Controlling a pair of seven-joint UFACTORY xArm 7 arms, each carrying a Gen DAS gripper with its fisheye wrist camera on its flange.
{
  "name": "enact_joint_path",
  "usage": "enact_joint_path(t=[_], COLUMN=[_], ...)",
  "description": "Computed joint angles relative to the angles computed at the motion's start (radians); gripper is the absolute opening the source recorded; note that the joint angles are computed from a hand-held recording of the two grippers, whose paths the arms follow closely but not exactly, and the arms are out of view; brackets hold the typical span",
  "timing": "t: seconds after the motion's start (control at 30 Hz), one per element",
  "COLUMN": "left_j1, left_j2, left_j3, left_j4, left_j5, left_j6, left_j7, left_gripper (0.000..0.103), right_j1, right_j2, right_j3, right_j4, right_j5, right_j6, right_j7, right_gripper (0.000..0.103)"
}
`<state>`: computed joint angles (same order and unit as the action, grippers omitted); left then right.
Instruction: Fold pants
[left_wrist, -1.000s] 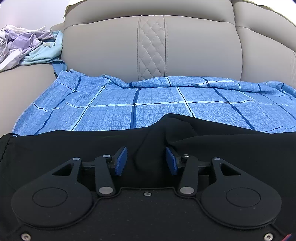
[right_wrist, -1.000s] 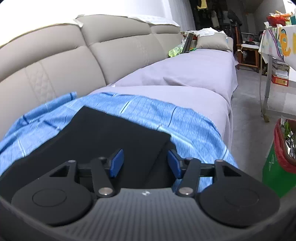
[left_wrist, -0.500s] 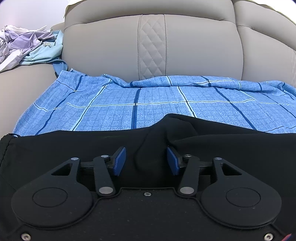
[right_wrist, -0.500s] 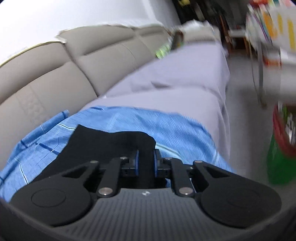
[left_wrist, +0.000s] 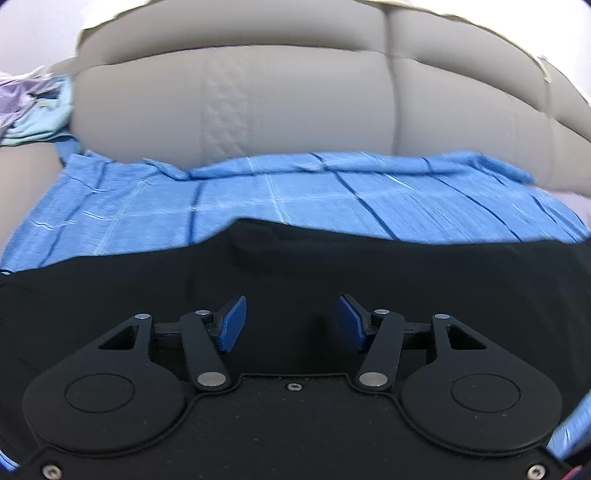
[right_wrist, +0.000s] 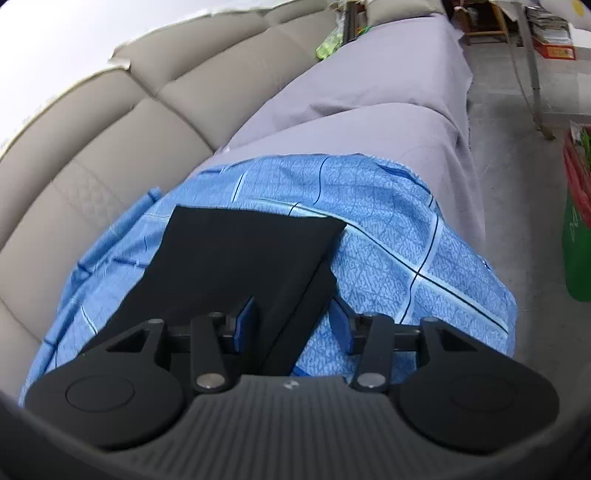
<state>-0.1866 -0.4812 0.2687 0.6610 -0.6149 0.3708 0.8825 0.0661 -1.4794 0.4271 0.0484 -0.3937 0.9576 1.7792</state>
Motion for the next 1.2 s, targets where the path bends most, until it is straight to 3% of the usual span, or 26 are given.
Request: enact_joint_path(t=[0.2,0.33,0.4,0.43,0.47,0.57,0.73,0.83,0.93,1.1,1.2], left_j1=[0.055,0.056,0.051,0.049,0.047,0.053,0.047,0.038,0.049,0.088,0.122], left_j2=[-0.021,-0.031,-0.034,-0.031,-0.031,-0.030,-0.028,-0.017,0.012,0.053,0.071], left_j3=[-0.048,-0.043,-0.034,-0.031,-0.027,-0.026,0.012,0.062,0.094,0.136,0.143], left_j4=[-0.055,-0.082,-0.086,-0.084,-0.085,-0.079,-0.056,-0.030,-0.006,0.031,0.047], left_j5=[0.078,0.104,0.114,0.116,0.117,0.129,0.112,0.071,0.039,-0.019,-0.052], left_j6=[0.020,-0.002,-0.005,-0.008,-0.011,-0.003,-0.023,-0.035,-0.049,-0.020,0.004], left_j7=[-0.076,-0.085,-0.081,-0.082,-0.082,-0.092,-0.074,-0.051,-0.034,-0.008,0.017], left_gripper=[0.054,0.054,0.055,0.055,0.056,0.056,0.056,0.056,0.056,0.056,0.056], right_j1=[0.040,-0.027,-0.094,-0.138,-0.176,-0.265,-0.355,-0.387,-0.370,-0.299,-0.361], right_j2=[-0.085,-0.105,-0.116,-0.103,-0.081,0.022,0.179,0.296,0.496,0.888,1.080], right_j3=[-0.037,-0.067,-0.089,-0.100,-0.111,-0.145,-0.130,-0.062,0.034,0.275,0.485], right_j4=[-0.037,-0.081,-0.097,-0.101,-0.100,-0.088,-0.002,0.131,0.328,0.628,0.752], right_j5=[0.015,0.013,0.010,0.010,0.010,-0.001,0.007,-0.037,-0.086,-0.164,-0.238], right_j6=[-0.055,-0.155,-0.196,-0.221,-0.248,-0.387,-0.476,-0.513,-0.601,-0.787,-0.826], right_j7=[-0.027,-0.032,-0.032,-0.031,-0.037,-0.105,-0.223,-0.317,-0.437,-0.601,-0.603], right_gripper=[0.060,0.060,0.054,0.033,0.020,0.017,0.009,0.007,0.006,0.007,0.007])
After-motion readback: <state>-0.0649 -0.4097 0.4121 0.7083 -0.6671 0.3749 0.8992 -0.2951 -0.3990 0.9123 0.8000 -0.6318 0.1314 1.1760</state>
